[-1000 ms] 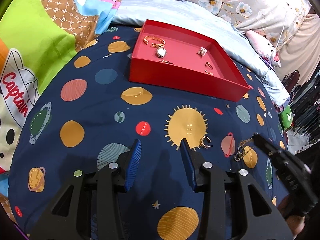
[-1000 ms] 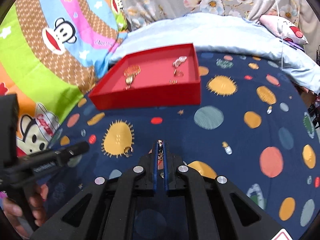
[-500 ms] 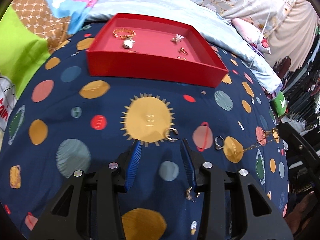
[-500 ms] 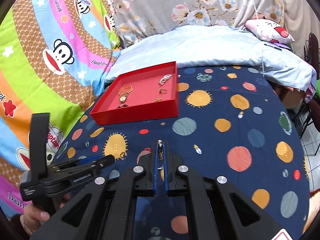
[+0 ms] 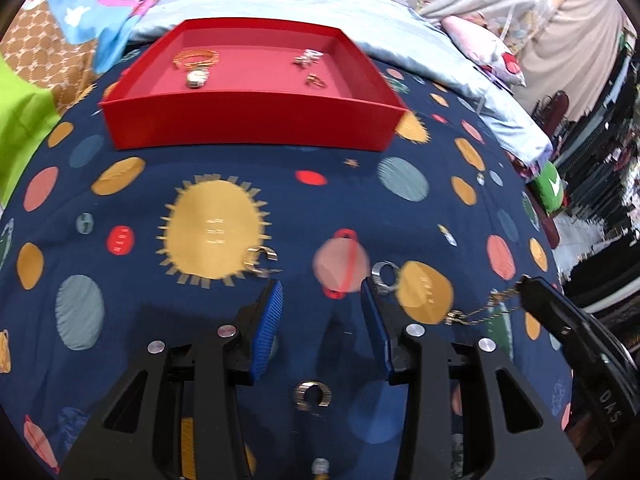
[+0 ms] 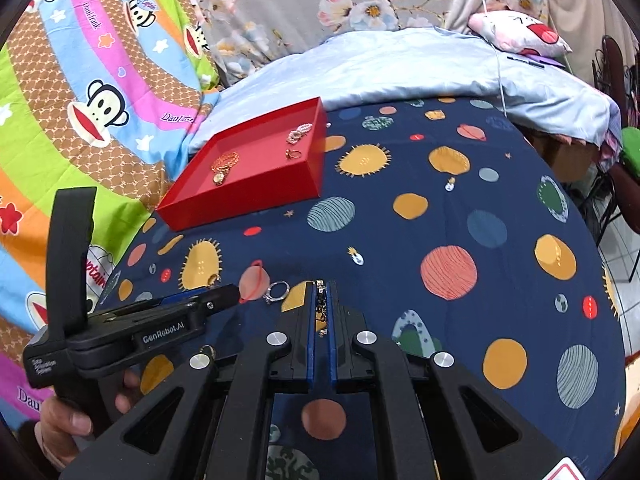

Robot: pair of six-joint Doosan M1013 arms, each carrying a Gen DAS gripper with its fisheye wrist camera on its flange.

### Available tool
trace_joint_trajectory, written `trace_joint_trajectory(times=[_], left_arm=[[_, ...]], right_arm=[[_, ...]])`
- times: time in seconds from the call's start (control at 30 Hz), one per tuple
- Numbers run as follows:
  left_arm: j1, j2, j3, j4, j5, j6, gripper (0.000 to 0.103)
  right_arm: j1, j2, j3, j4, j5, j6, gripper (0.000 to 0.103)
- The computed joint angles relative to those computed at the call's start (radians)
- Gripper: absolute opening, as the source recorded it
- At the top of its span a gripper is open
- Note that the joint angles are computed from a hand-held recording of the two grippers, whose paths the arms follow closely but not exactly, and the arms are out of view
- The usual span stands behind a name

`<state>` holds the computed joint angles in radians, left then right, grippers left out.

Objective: Organize jewelry
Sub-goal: 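Grasp the silver ring with the left tool while the right tool holds the gold chain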

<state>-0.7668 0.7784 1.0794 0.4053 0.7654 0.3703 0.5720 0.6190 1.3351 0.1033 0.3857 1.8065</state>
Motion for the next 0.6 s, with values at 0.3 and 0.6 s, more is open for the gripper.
trace_joint_trajectory(times=[0.3,0.6], left_arm=[[-0.018,0.063,-0.108,-0.051,0.045,0.113,0.032],[-0.021,0.084,-0.143,-0.049,0.065,0.129,0.006]], right_arm=[[-0.023,-0.004,0.012,0.05,0.011,-0.005,0.004],[-0.036,0.001,0.017,0.115,0.01,-0.046,0.004]])
